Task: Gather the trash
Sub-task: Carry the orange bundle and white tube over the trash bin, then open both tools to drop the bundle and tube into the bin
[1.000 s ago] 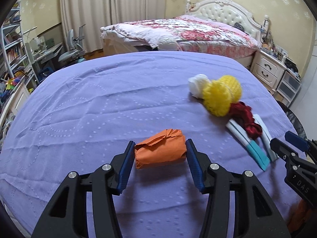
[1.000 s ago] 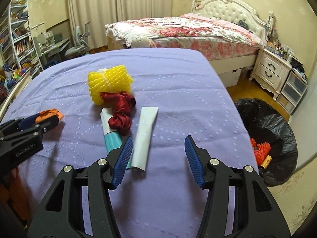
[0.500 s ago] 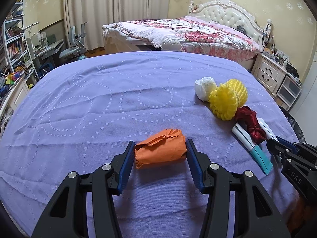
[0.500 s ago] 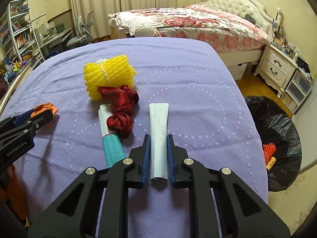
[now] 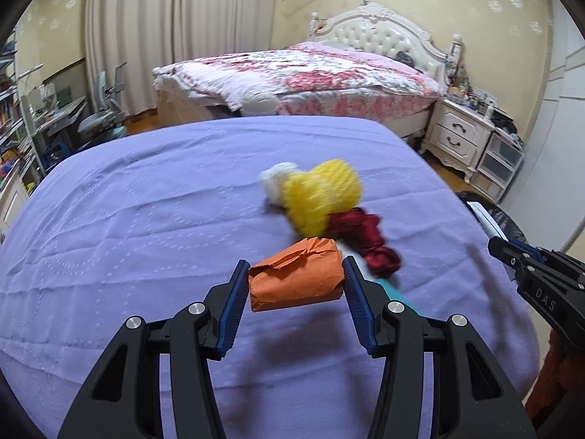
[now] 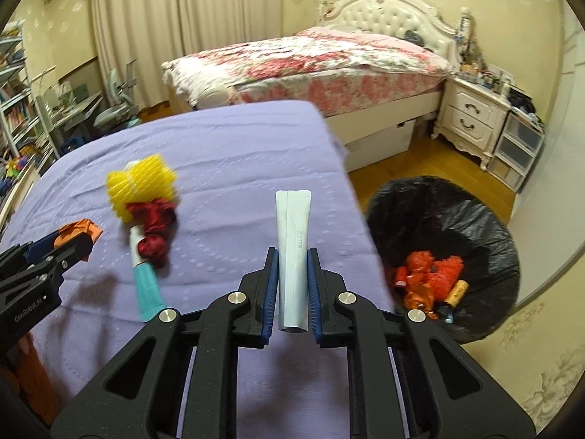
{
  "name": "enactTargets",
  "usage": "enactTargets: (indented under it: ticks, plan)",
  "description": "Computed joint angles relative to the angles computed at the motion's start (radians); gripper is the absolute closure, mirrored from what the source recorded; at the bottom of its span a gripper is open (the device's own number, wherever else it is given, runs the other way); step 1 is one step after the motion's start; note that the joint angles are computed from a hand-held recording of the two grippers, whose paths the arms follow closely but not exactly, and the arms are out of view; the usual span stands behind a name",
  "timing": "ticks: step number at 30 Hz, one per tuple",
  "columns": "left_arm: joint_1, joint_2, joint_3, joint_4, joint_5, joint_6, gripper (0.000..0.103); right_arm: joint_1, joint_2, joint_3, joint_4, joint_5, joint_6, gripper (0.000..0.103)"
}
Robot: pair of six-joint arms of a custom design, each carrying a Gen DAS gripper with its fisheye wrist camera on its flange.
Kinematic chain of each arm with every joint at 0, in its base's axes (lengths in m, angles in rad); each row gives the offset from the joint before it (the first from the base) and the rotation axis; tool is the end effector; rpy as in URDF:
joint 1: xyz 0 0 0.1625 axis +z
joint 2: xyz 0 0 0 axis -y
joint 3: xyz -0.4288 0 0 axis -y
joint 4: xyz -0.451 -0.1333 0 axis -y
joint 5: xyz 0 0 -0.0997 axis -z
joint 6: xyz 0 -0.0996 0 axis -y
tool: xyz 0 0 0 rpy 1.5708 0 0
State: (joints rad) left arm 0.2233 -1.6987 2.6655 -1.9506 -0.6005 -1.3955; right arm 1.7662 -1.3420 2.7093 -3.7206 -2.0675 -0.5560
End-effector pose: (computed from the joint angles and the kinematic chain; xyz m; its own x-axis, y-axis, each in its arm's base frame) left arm -0.1993 -0.2662 0.1145 -0.7436 -0.0678 -0.6652 0.4572 0.6744 -0.5798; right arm 0.1465 -0.2981 0.1466 -0.7153 -0.2322 0.6592 -0.6066 0.6747 -0.4205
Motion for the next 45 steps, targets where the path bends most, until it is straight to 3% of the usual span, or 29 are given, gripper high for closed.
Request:
enactTargets:
  ticks: [9, 15, 20, 30, 45]
  plan:
    - [0.044, 0.324, -0.082, -0.511, 0.028, 0.341, 0.052, -0.133, -0.148, 0.008, -0.058, 0.028, -0.058, 0.088]
    - [0.093, 0.533, -0.171, -0.793, 0.022, 0.542, 0.052, -0.215, -0.161, -0.012, -0.100, 0.053, -0.086, 0.088]
    - [0.140, 0.685, -0.262, -0.944, 0.006, 0.685, 0.052, -0.263, -0.143, -0.032, -0.140, 0.066, -0.104, 0.088]
    - [0.214, 0.852, -0.414, -1.002, -0.020, 0.822, 0.052, -0.338, -0.108, -0.092, -0.150, 0.084, -0.078, 0.088]
    - [0.259, 0.946, -0.527, -0.973, -0.043, 0.919, 0.052, -0.401, -0.086, -0.137, -0.117, 0.093, -0.040, 0.087]
